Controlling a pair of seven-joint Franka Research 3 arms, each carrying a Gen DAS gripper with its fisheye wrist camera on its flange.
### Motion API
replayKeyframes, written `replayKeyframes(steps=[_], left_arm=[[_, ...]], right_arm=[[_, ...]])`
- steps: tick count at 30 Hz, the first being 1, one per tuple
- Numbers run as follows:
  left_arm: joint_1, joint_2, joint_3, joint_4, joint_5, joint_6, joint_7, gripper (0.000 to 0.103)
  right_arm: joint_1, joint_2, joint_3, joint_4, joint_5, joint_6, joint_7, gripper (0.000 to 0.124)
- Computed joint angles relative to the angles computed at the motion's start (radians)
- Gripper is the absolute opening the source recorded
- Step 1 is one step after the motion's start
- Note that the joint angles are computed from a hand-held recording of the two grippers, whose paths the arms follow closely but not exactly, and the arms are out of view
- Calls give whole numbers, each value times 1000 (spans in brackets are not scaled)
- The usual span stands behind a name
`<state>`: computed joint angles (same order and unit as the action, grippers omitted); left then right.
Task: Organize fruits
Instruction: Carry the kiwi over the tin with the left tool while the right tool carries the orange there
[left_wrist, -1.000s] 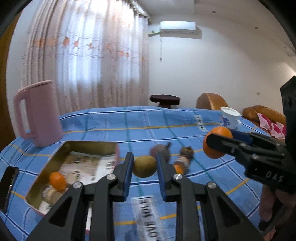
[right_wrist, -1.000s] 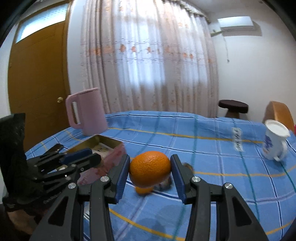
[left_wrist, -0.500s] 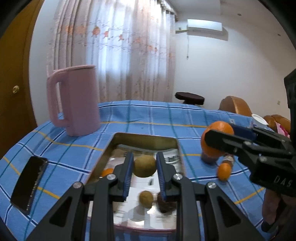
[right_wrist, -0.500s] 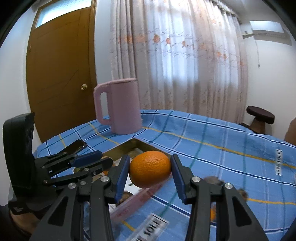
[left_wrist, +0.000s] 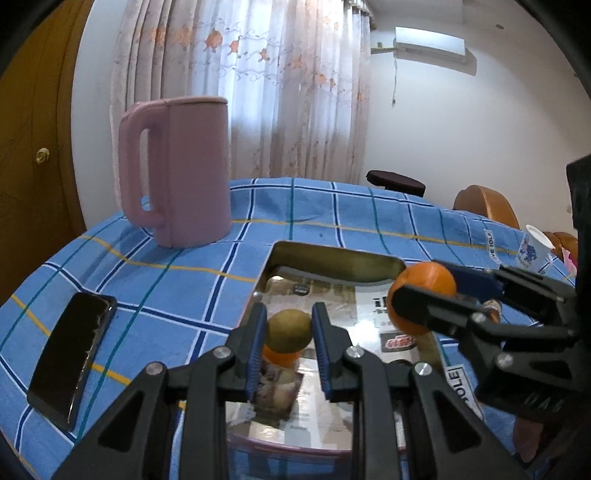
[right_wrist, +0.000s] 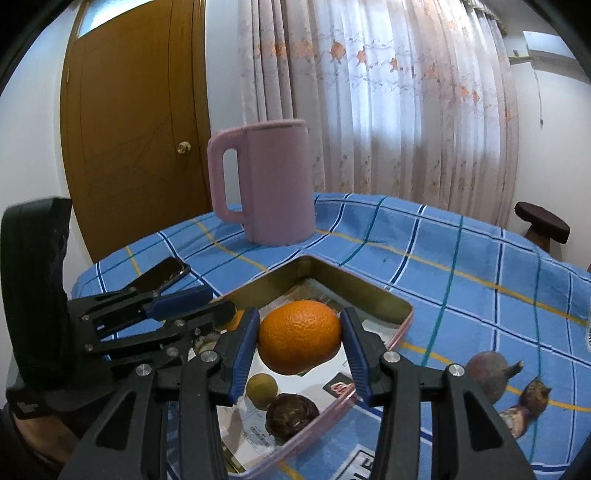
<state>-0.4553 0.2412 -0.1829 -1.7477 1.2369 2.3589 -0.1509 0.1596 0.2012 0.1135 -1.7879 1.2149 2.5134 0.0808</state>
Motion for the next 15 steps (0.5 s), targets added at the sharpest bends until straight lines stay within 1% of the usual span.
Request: replayKeyframes(steps=[9,15], left_arm=[[9,0,2,-5,-20,17,15,26],[17,11,3,4,-66,32,65,27]], right_arm=[[6,10,4,-9,-47,-2,24,47],[11,12,4,-18,-92,-13,43,47]])
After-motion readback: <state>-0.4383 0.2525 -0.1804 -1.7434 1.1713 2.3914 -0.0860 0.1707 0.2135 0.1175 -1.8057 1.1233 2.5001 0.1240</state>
